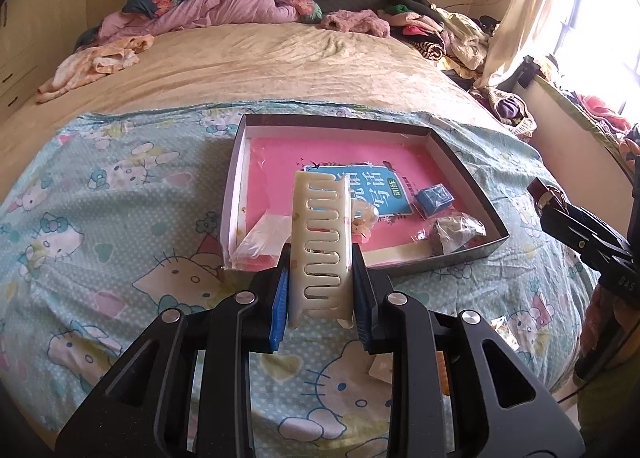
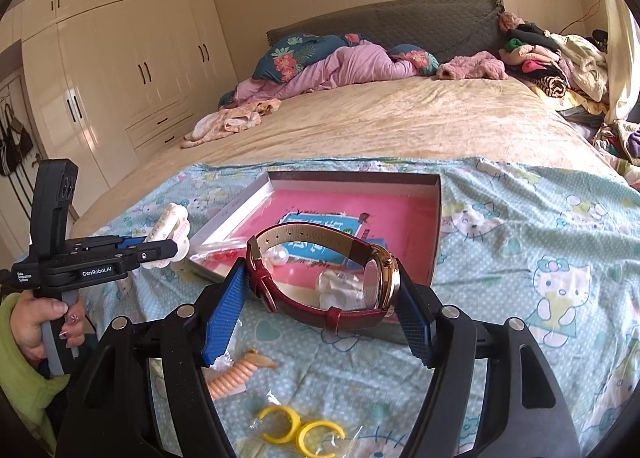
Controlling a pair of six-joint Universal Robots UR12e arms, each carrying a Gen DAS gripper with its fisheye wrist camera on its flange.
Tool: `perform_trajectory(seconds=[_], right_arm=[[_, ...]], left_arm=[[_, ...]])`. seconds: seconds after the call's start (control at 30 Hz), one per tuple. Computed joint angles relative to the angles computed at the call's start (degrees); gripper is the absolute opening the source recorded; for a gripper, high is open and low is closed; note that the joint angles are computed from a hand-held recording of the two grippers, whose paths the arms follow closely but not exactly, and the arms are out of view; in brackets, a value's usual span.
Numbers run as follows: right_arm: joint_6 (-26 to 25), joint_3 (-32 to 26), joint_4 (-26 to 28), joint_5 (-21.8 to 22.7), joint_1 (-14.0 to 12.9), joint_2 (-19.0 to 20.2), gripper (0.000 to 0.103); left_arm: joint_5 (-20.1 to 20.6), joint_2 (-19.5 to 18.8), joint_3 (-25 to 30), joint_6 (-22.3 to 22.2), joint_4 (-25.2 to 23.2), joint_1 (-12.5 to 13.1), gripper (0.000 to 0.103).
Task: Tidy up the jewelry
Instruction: 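Lower the watch into the grey box and open the right tool while the left drops the claw clip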
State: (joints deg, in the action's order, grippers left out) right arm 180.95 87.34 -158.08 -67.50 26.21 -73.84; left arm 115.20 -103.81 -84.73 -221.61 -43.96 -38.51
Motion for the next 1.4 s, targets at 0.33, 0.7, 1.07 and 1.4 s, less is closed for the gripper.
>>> perform_trajectory(seconds=[0.33,0.7,1.07,1.4], right_arm=[[-0.4,-2.9,-0.7,-1.7,-0.1,1.9,0.068],[-0.6,-5.8,0.5,-3.8,0.0,4.3,0.068],[-0.9,-7.7,2.6,-4.7,0.0,6.1,0.068],[-1.1,-9.5,5.5,-4.8,0.1,7.7,0.068]], left_arm=[[-1.1,-0.7,0.8,0.3,0.5,1.2,0.019],[-2.6,-2.6,2.6,1.4,-0.7,2.5,0.019],[-4.7,-4.3,4.0,2.5,-2.0,3.2,0.019],[-5.8,-5.3,4.5,2.4,-3.8,3.9,0.019]])
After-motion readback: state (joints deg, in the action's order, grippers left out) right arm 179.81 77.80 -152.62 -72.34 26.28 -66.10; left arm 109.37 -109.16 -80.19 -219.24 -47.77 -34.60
